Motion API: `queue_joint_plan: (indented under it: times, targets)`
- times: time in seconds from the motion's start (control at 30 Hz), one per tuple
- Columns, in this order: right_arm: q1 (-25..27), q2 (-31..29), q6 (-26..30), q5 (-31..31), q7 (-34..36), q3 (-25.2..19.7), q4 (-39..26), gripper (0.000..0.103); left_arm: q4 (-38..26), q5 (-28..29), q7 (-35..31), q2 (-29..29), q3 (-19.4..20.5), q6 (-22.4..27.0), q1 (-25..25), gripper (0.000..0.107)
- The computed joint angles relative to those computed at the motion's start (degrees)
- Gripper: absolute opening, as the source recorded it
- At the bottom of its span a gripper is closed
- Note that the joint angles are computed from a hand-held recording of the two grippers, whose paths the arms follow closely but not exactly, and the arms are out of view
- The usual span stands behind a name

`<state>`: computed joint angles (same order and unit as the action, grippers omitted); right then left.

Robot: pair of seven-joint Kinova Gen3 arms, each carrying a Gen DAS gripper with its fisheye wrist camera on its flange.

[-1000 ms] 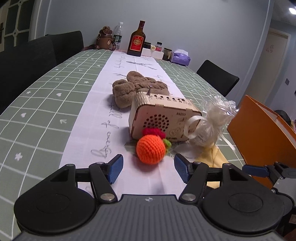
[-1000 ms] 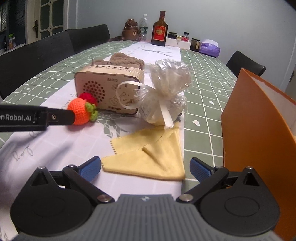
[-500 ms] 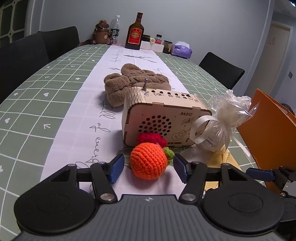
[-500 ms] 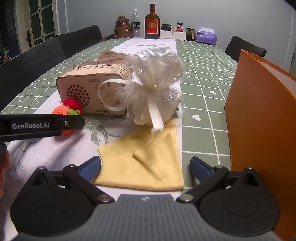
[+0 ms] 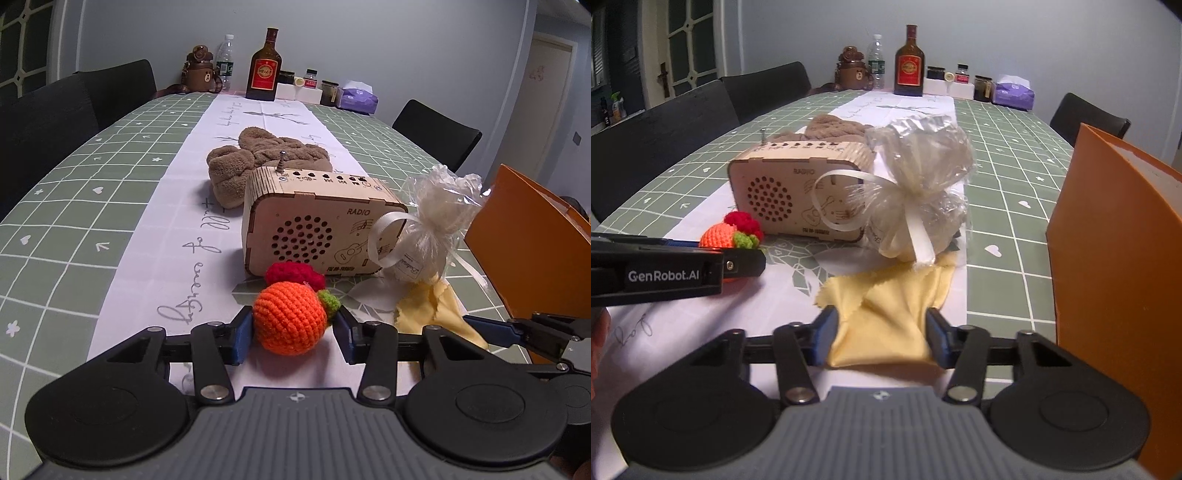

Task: Organize soft objects
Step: 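Grasp the yellow cloth with the right tool while the left tool grasps the crocheted orange, then carry the yellow cloth and crocheted orange into the orange box and release both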

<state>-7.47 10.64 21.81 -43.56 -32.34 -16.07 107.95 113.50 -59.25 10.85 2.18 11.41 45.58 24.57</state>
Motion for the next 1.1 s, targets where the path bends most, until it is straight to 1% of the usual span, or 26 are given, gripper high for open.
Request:
queue_joint_plan:
  times: [0.03, 0.07, 0.1, 0.13, 0.2, 0.4, 0.5, 0.67, 0.77, 0.87, 0.97, 1.1]
  targets:
    - [0.6, -0.1, 0.2, -0.8, 1.5, -0.6, 0.1, 0.033, 0.1, 0.2, 0.2, -0.2, 0.2, 0.6, 0.3, 0.052]
    - [1.2, -0.2, 0.5, -1.7, 3.2, -1.1, 0.4, 0.028, 0.1, 0.3, 0.3, -0.4, 0.4, 1.1, 0.5, 0.052]
    - [1.3, -0.3, 0.8, -2.2, 4.3, -1.2, 0.5, 0.017, 0.2, 0.6, 0.4, -0.7, 0.7, 1.6, 0.6, 0.052]
    - [1.0, -0.5, 0.9, -2.2, 4.8, -1.0, 0.7, 0.010, 0.2, 0.8, 0.3, -0.9, 0.9, 2.1, 0.8, 0.052]
    - [-0.2, -1.1, 0.5, -1.1, 4.2, -0.1, 1.1, 0.007, -0.3, 1.8, -0.3, -1.0, 1.5, 3.8, 1.2, 0.052]
    - [-1.0, -2.8, 3.8, -1.1, 4.0, 1.9, 1.8, 0.006, -1.1, 3.8, -0.6, -1.2, 3.1, 8.3, 2.9, 0.052]
    - [-1.2, -4.4, 5.9, -2.0, 4.6, 3.2, 2.8, 0.005, -1.0, 4.2, 0.0, -1.6, 3.7, 9.7, 3.8, 0.052]
    - [-1.9, -8.9, 8.6, -7.2, 12.2, 5.9, 6.4, 0.005, -0.6, 4.0, 1.6, -2.4, 5.3, 12.3, 5.4, 0.052]
    - [-2.9, -11.8, 10.5, -11.1, 17.3, 8.6, 8.4, 0.005, -0.5, 3.9, 2.7, -2.8, 6.4, 14.3, 6.6, 0.052]
    - [-4.1, -14.4, 12.5, -13.3, 20.4, 11.5, 9.6, 0.005, -0.5, 4.0, 3.7, -3.3, 7.6, 16.2, 7.8, 0.052]
    - [-5.2, -16.7, 14.3, -13.5, 21.5, 13.7, 10.3, 0.005, -1.8, 5.5, 2.4, -3.3, 8.5, 18.9, 8.8, 0.052]
    - [-5.6, -18.3, 18.5, -10.8, 21.4, 16.0, 9.6, 0.005, -5.1, 9.4, -3.4, -2.9, 8.8, 22.7, 9.9, 0.052]
